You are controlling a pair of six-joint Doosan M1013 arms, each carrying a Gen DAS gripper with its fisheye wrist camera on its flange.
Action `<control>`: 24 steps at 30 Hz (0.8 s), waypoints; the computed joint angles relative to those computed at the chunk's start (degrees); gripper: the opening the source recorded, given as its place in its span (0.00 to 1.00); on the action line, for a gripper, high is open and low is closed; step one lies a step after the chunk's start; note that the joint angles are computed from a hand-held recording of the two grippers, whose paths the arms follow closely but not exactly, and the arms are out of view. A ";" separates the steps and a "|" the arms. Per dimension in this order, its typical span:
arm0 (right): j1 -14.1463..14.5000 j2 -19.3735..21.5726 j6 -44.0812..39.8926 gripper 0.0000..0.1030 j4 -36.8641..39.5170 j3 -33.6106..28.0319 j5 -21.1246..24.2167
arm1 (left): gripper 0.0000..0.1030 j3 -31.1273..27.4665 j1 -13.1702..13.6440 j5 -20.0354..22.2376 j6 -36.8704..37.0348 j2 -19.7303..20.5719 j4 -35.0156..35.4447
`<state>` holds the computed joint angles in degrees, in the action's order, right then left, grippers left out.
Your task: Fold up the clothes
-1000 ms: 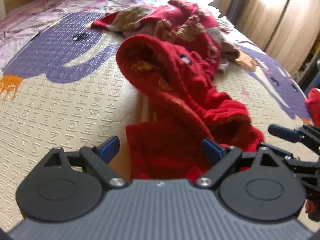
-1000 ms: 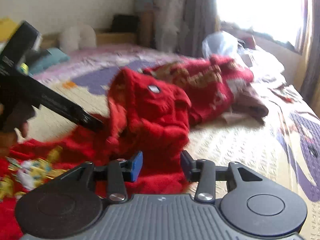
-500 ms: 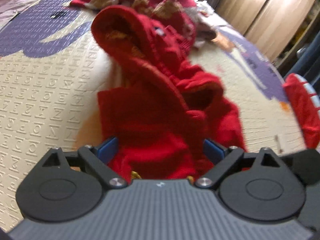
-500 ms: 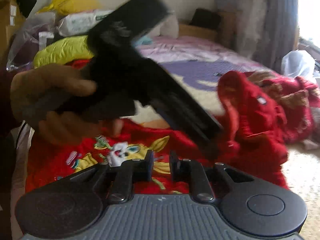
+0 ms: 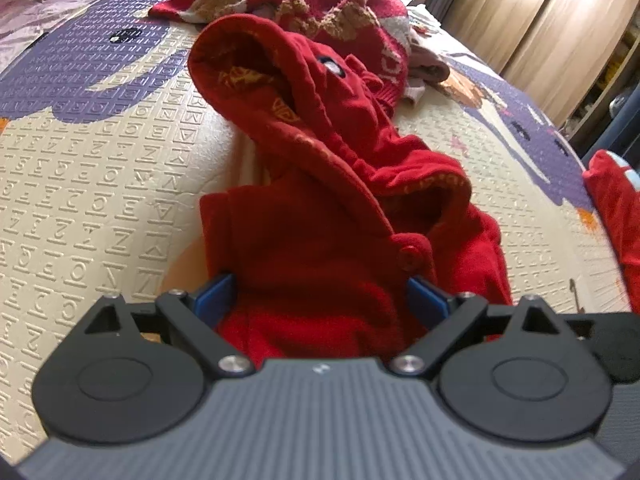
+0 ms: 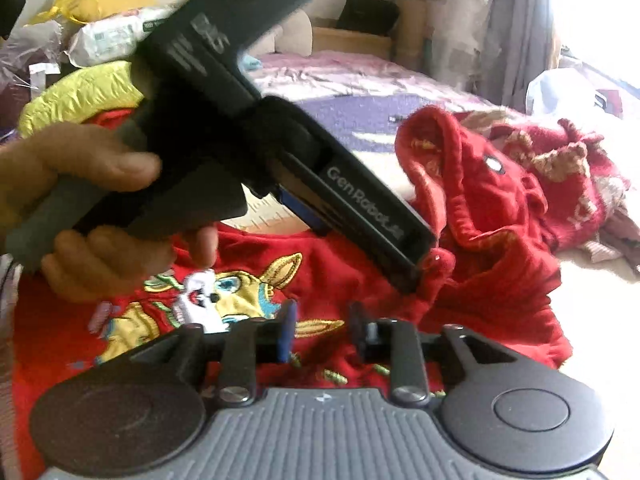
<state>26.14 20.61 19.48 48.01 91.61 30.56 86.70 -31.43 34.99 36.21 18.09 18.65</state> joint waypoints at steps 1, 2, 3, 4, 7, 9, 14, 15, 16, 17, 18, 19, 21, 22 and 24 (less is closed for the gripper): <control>-0.41 -0.64 -1.27 0.35 1.16 0.52 0.44 | 0.91 0.11 -0.10 0.01 -0.28 -0.21 0.42; -0.73 -1.33 -2.11 0.35 2.01 1.09 0.69 | 0.91 0.18 -0.30 0.20 -0.63 -0.39 1.17; -1.06 -2.03 -2.88 0.35 2.78 1.65 0.88 | 0.91 0.24 -0.50 0.39 -0.89 -0.58 1.84; -1.33 -2.73 -3.12 0.36 3.02 2.36 0.39 | 0.91 0.34 -0.73 0.53 -1.11 -0.81 2.44; -2.28 -4.60 -2.80 0.38 3.71 4.45 -0.94 | 0.92 0.96 -1.48 0.03 -0.64 -1.72 3.15; -3.05 -5.75 -1.42 0.41 3.58 6.00 -2.16 | 0.94 1.36 -2.12 0.08 0.63 -2.21 3.20; -3.97 -6.60 10.93 0.42 -7.91 7.39 -3.91 | 0.95 1.19 -3.75 4.12 4.43 -1.79 2.98; -4.06 -6.57 13.24 0.42 -10.43 7.59 -4.02 | 0.95 0.91 -3.86 5.49 4.69 -1.35 2.92; -4.15 -6.43 14.84 0.42 -11.91 7.70 -3.95 | 0.95 0.77 -3.85 6.40 4.69 -0.96 2.70; -4.35 -6.25 15.59 0.42 -12.27 7.80 -3.73 | 0.96 0.81 -3.81 6.57 4.41 -0.74 2.63; -4.43 -5.99 15.61 0.42 -11.78 7.79 -3.75 | 0.97 0.84 -3.89 6.61 3.97 -0.58 3.11; -4.53 -5.74 15.60 0.42 -11.28 7.77 -3.77 | 0.98 0.80 -4.11 6.81 3.43 -0.44 4.04; -4.59 -5.38 15.81 0.44 -10.54 7.91 -4.46 | 0.99 0.73 -4.54 7.25 2.33 -0.15 5.93; -4.56 -5.28 16.02 0.47 -10.30 8.05 -5.08 | 1.00 0.73 -4.71 7.45 1.77 -0.01 6.84; -4.48 -4.91 16.73 0.54 -9.61 8.14 -6.26 | 1.00 0.65 -4.94 7.83 1.05 0.14 7.80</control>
<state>21.66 15.70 36.21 38.40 99.74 24.31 87.35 -36.37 42.82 37.26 18.23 26.45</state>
